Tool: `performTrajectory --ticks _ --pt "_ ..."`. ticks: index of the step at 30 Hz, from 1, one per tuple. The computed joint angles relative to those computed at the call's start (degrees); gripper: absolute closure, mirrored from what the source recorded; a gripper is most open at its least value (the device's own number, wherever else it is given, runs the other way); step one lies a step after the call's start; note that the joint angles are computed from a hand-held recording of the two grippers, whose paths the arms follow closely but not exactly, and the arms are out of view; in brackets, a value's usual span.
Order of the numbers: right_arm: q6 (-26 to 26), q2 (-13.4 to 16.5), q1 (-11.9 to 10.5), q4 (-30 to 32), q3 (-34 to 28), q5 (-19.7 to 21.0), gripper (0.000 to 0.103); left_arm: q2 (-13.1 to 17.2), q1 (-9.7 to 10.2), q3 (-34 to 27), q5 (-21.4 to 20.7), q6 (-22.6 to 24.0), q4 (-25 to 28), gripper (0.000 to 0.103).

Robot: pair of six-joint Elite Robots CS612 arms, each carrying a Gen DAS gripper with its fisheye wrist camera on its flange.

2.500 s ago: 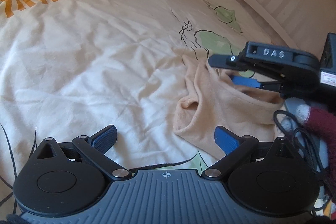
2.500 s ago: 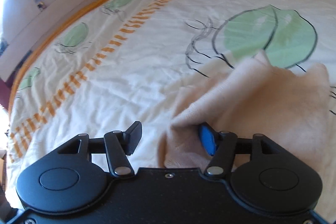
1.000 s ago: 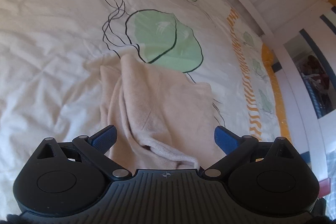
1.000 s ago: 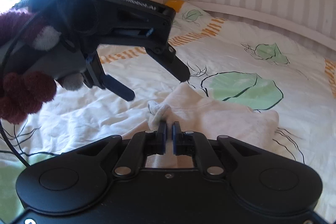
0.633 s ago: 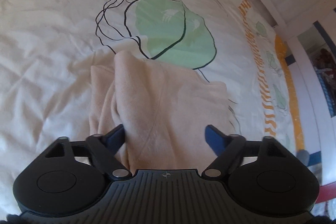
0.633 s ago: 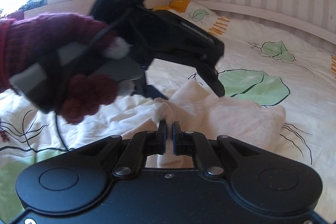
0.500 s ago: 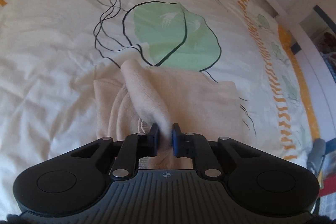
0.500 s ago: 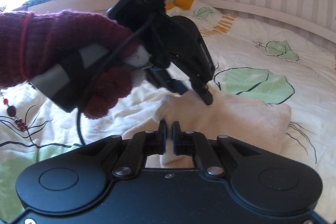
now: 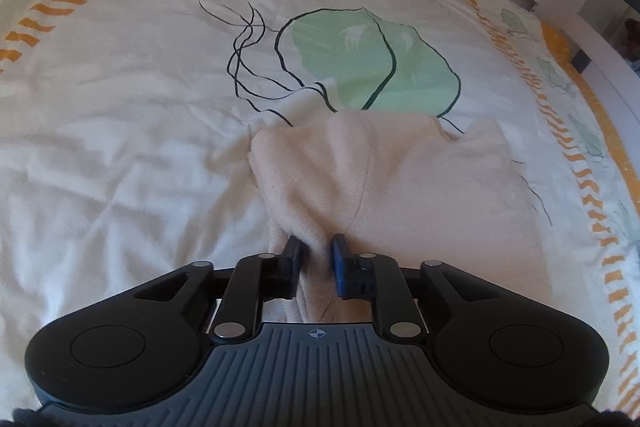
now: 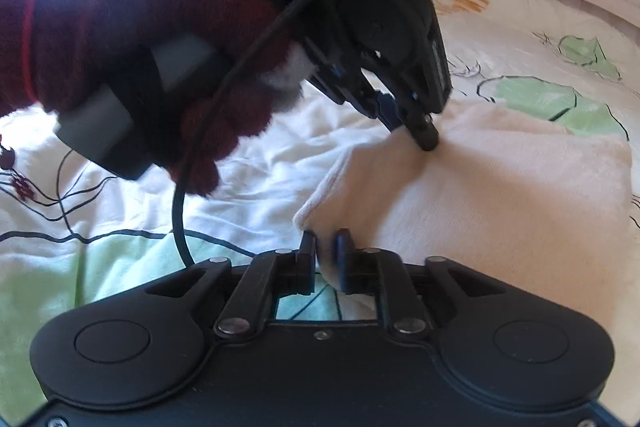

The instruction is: Fold small clothes

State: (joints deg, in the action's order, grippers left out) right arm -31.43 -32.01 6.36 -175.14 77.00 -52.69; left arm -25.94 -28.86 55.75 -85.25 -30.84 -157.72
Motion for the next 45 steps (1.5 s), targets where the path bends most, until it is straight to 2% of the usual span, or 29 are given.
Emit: performTrajectory --ticks 1,2,4,6,7,8,9,10,12,14,18,20,22,24,29,31,33,35,37,42,45 --pt "0.3 -0.3 -0.5 0.2 0.2 1.8 0.062 -0.3 -0.17 0.4 1.2 0.7 -0.1 0.067" --pt "0.6 -0.5 -1.1 0.1 0.5 3.8 0.044 -0.7 -0.21 1.1 1.6 1.8 -0.8 0.066" --pt "1.8 -1.1 -2.2 -1.8 1.2 5.9 0.024 -1.5 -0.19 2.2 2.1 3.0 -2.1 0.065" --pt "3.4 -1.3 -3.2 -4.5 1.5 6.5 0.024 -2.3 -0.40 3.7 3.7 3.5 -5.3 0.063" --pt "4.5 -1.3 -3.6 -5.5 1.3 6.2 0.019 -2.6 -0.53 4.4 4.3 3.7 -7.2 0.055" --pt "5.5 -1.2 -3.9 -5.9 0.9 6.0 0.007 -2.7 -0.66 4.8 4.8 4.0 -8.9 0.051" --pt "7.2 -0.9 -4.1 -6.1 0.1 5.6 0.001 -2.8 -0.85 4.9 5.1 4.4 -10.1 0.043" --pt "8.7 -0.3 -4.4 -5.8 -1.1 5.1 0.000 -2.7 -0.97 4.9 5.3 4.7 -10.6 0.037" --pt "11.8 0.7 -4.8 -5.5 -3.4 3.2 0.000 -2.4 -1.10 4.3 4.1 5.4 -10.4 0.032" --pt "14.5 1.9 -5.2 -4.1 -6.1 3.2 0.000 -2.1 -1.06 3.9 2.4 4.7 -9.1 0.031" --pt "18.1 5.0 -6.4 1.7 -12.8 9.0 0.000 -1.5 -1.11 4.2 1.2 2.3 -8.1 0.032" --pt "17.6 6.6 -6.5 6.1 -16.3 11.8 0.000 -1.4 -1.01 4.4 0.5 1.9 -7.1 0.031" --pt "16.3 8.4 -6.2 12.5 -20.3 12.9 0.000 -1.1 -0.79 4.5 -0.5 0.9 -6.5 0.026" --pt "15.5 10.3 -5.6 19.5 -24.8 10.1 0.000 -0.9 -0.48 4.7 -1.6 -0.6 -6.7 0.022" --pt "14.8 13.3 -4.4 23.7 -31.7 -0.4 0.000 -0.9 -0.32 5.3 -2.3 -1.3 -7.8 0.020" --pt "16.1 14.1 -4.4 23.6 -33.1 -2.3 0.001 -0.8 -0.24 5.3 -2.7 -1.7 -8.0 0.019" --pt "18.7 13.4 -4.8 19.3 -31.2 -2.4 0.001 -0.8 -0.13 5.4 -3.3 -2.1 -8.1 0.018" --pt "21.9 12.2 -5.6 14.4 -28.1 -1.1 0.000 -0.9 0.00 5.4 -4.0 -2.2 -8.1 0.018" --pt "24.5 11.4 -6.5 13.0 -26.2 1.5 0.000 -1.2 0.20 5.8 -5.4 -2.6 -8.0 0.018" --pt "26.9 9.8 -8.2 16.7 -22.4 7.2 0.000 -1.8 0.49 7.4 -8.0 -4.9 -9.3 0.017" --pt "28.0 10.5 -8.6 20.4 -22.8 12.5 0.000 -1.2 0.71 6.8 -9.1 -6.4 -10.0 0.012"
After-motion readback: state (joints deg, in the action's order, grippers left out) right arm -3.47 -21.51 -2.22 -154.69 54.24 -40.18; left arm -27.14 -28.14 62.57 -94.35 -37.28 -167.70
